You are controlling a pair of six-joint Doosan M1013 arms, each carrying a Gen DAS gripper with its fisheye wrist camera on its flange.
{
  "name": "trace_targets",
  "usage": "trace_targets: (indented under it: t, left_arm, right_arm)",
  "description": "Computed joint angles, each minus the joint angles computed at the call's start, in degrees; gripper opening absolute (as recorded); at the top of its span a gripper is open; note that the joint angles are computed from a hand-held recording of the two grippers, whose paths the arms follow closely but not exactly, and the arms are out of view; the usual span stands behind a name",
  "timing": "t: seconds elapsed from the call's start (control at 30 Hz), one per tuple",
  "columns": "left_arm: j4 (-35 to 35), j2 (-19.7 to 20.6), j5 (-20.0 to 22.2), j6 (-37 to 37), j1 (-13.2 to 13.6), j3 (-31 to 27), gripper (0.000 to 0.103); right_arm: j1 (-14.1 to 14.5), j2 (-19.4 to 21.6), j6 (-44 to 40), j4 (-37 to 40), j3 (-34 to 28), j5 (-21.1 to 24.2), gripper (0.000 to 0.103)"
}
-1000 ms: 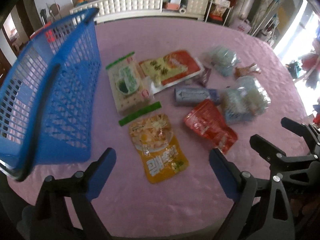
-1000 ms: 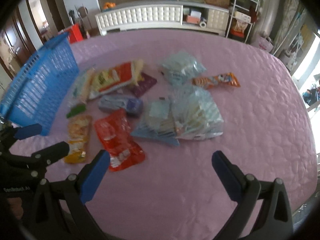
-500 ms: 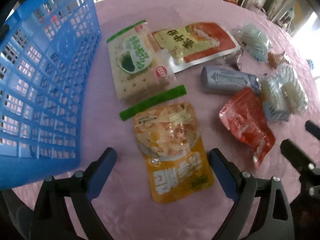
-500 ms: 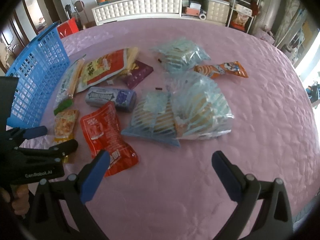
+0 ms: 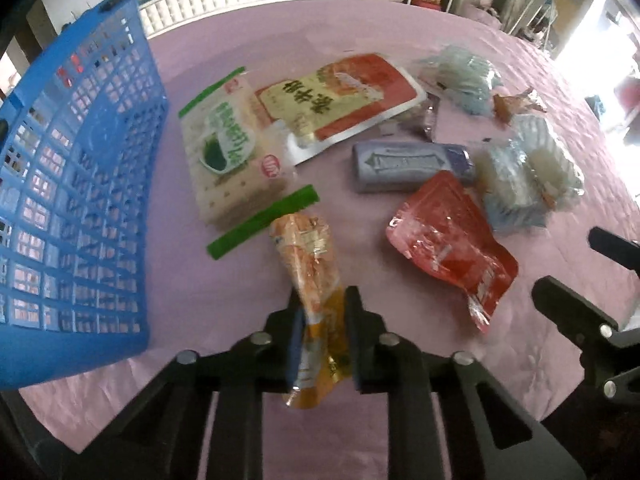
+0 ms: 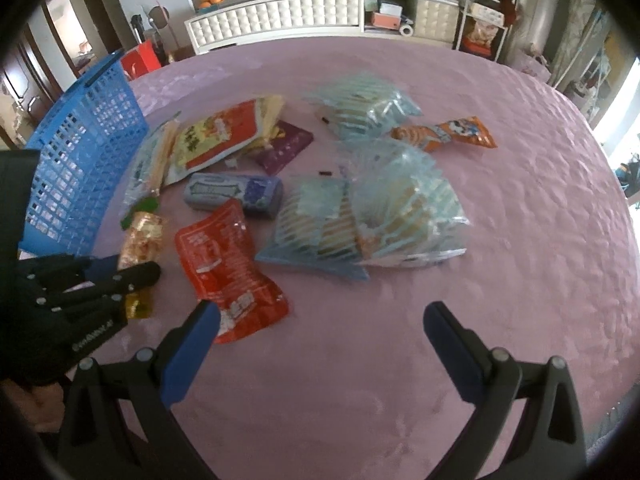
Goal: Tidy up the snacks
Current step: 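Grasp the yellow-orange pouch with the left tool while the right tool grasps the red pouch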
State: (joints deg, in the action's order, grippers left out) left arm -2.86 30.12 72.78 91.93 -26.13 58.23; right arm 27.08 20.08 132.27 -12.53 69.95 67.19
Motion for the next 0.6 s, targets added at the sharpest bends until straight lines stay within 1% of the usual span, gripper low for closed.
trace_targets:
  t: [0.07,0.17,0.3,0.4,0.47,0.5,0.6]
  left_arm:
    - [-2.8,-0.8,-0.9,0.4,0.8,1.1,0.011]
    - [-2.9,-1.9,-2.1,1.1,1.8,2.6,0.011]
    - [-5.2,-3.6,-3.2,3.1,3.1,4.7,0.011]
    - [-6.7,-5.4,-4.2,4.5,3.5,7.1,0.011]
    - [-7.7,-6.2,-4.5,5.7,4.2,8.1,0.011]
    - [-8.0,-6.3,-4.5,6.0,4.5,8.3,0.011]
    - [-8.9,-6.3,-4.7,7.3,5.0,8.4,0.011]
  right_arm:
    - [-0.1,0.1,-0.8,0.9,-0.2,-0.2,0.103]
    - [-0.5,0.0,-3.2,3.4,-0.1,-1.9,0.103]
    - [-0.8,1.3,-7.5,6.5,-1.6,-1.8,0.103]
    - [-0.6,2.8,-10.3,7.5,-3.4,0.0,0.103]
    - [-0.4,3.9,-11.9,7.9,-4.6,1.2,0.102]
    - [-0.3,4.4,-12.8,8.1,-5.1,1.3,0.101]
    - [0.1,6.2,-14.3,6.3,-7.1,3.8,0.096]
